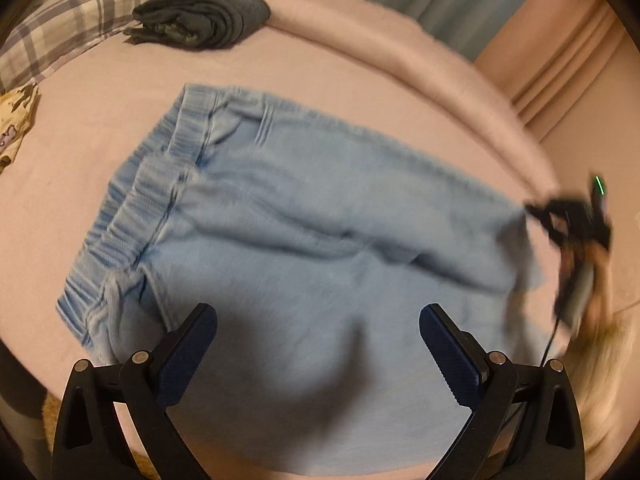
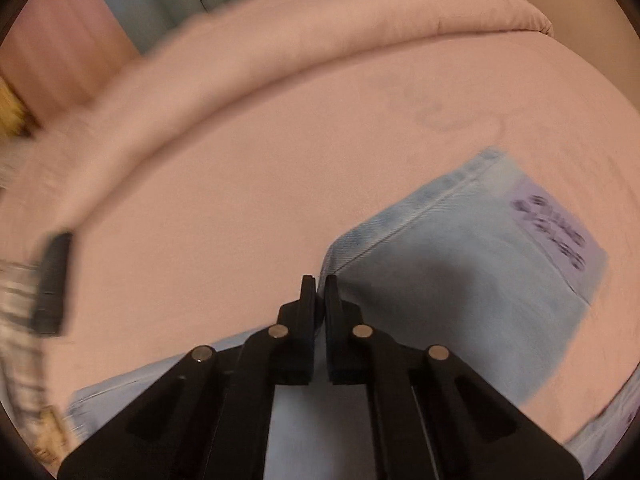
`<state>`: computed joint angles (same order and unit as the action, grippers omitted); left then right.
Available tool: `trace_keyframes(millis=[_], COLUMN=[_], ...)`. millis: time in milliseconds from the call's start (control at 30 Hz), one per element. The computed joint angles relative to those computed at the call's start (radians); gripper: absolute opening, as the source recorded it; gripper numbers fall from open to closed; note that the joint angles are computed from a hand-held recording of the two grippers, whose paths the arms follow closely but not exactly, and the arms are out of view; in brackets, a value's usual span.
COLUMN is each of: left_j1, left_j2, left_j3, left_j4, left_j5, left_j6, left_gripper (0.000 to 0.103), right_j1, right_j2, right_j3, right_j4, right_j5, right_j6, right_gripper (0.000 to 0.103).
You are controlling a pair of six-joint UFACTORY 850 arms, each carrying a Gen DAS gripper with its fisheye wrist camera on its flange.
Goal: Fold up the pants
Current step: 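Grasp the leg hem with the right tool and lift it toward the waistband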
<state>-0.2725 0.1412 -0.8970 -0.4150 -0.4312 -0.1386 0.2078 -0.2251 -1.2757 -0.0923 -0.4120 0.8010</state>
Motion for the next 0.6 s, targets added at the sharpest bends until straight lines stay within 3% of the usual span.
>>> trace_keyframes(millis=[67,133,200,267,367,467,600], left_j1=[0.027,0.049,0.054,0.050,0.046,0.052,0.069], left_j2=[0.019,0.038,0.039,0.011,-0.070,-0.163,-0.273], left_j3=[0.001,0.005,-0.003,-0.028,-0.089,-0.165,-0.269], left_j4=[-0.169,-0.349,-0.416,-0.350,-0.265,-0.237,-0.213], left_j5=[0.021,0.052,0.077,0.084,0.079,0.051,-0.008], left_j6=[0.133,0.279,0.343,0.290,0.231,0.198,0.119], left_gripper=[0.102,0.102,0.102,0.102,0.102,0.102,0.102], right_j1=[0.008,0.046,0.089,0.143,0.166,0.129,0.140], right_j2=[0.177,0.368,0.488,0.601,0.674,0.645,0.620], right_j3=[0.161,0.328,0.428,0.527,0.629,0.665,0.653], right_j4=[0.106,0.069,-0.117,-0.263,-0.209,0.021,-0.038], right_j5=[0.132,0.216,0.197,0.143,0.110,0.130,0.130], right_j6=[-0.091,-0.043,0.142,0.316,0.312,0.098,0.155], right_gripper=[0.004,0.004,0.004,0.003,0.003,0.002,0.003])
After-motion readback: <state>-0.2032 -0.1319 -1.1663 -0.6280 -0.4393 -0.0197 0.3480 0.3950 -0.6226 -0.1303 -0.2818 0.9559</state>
